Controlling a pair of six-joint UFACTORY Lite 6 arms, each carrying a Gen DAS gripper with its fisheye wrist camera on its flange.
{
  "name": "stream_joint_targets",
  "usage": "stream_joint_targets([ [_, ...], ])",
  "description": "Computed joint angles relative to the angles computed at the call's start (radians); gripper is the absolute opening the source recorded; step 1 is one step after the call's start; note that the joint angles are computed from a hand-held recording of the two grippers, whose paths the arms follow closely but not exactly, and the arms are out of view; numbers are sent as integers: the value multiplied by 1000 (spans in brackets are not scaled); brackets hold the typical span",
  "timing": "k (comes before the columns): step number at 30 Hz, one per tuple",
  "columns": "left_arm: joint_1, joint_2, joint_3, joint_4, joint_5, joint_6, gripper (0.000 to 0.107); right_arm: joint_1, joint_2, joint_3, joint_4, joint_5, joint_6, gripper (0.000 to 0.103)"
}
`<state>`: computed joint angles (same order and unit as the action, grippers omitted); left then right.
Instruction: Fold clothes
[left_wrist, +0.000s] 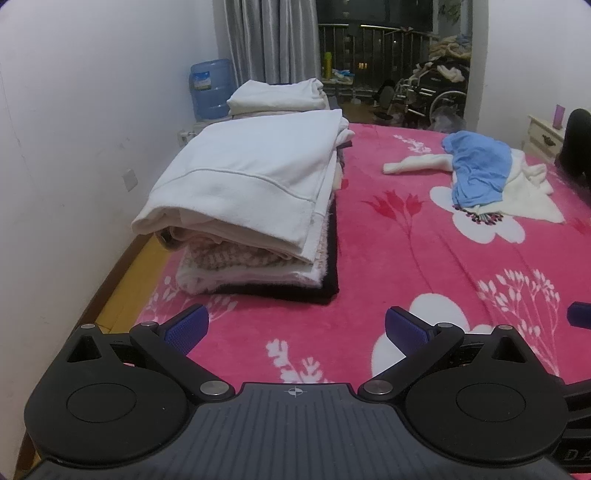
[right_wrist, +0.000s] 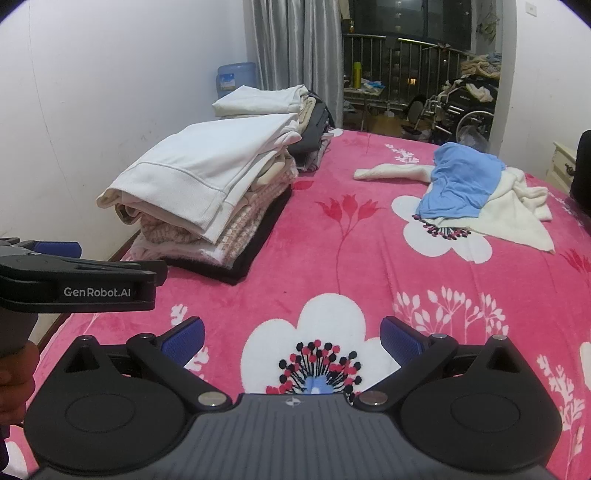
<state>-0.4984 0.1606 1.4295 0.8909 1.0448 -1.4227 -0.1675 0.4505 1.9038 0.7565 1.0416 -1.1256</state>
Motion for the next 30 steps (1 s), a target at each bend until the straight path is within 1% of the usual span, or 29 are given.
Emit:
stream_joint_targets([
  [30, -3, 11, 25, -10, 16, 14, 103, -1, 6, 8, -8, 4, -2, 103],
])
